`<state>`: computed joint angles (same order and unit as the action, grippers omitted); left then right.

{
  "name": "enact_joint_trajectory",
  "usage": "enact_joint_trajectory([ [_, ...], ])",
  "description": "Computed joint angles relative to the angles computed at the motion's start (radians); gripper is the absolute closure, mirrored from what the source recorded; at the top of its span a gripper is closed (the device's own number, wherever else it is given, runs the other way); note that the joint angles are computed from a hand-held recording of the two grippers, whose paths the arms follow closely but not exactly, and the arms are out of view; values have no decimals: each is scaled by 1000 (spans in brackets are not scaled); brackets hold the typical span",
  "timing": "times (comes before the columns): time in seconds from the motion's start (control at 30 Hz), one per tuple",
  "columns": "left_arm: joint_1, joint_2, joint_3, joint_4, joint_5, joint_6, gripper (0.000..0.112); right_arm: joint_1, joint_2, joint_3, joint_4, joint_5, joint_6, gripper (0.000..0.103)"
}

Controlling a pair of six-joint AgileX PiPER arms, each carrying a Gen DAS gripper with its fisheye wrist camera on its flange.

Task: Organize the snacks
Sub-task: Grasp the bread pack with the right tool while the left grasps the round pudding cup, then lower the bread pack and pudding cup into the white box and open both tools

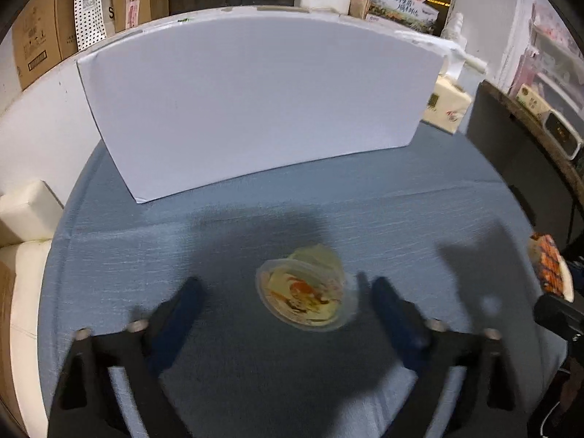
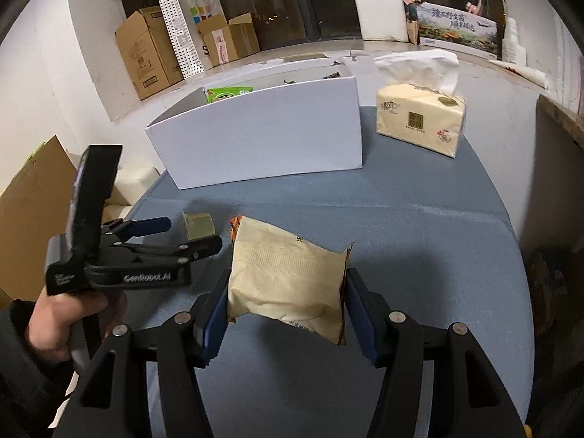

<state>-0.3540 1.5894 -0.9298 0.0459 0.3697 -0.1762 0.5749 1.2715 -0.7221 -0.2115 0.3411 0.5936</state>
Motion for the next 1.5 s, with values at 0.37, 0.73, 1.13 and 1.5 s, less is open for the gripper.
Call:
enact_joint_trajectory([
  [0.37,-13,-116,15,-70,3,102,63,-16,10,8,91,-29,-69,39],
  [0.73,91,-182,-189,-159,100,216,63,-75,103,-240,250,30,-285,39],
  [1.13,196,78,-630,-149,241,242,63,-153,548,-1003,320,305,-394,39],
  [1.5,213,248,-822,-28,324,90,9,-186,812,-1405,191,539,-333,2],
])
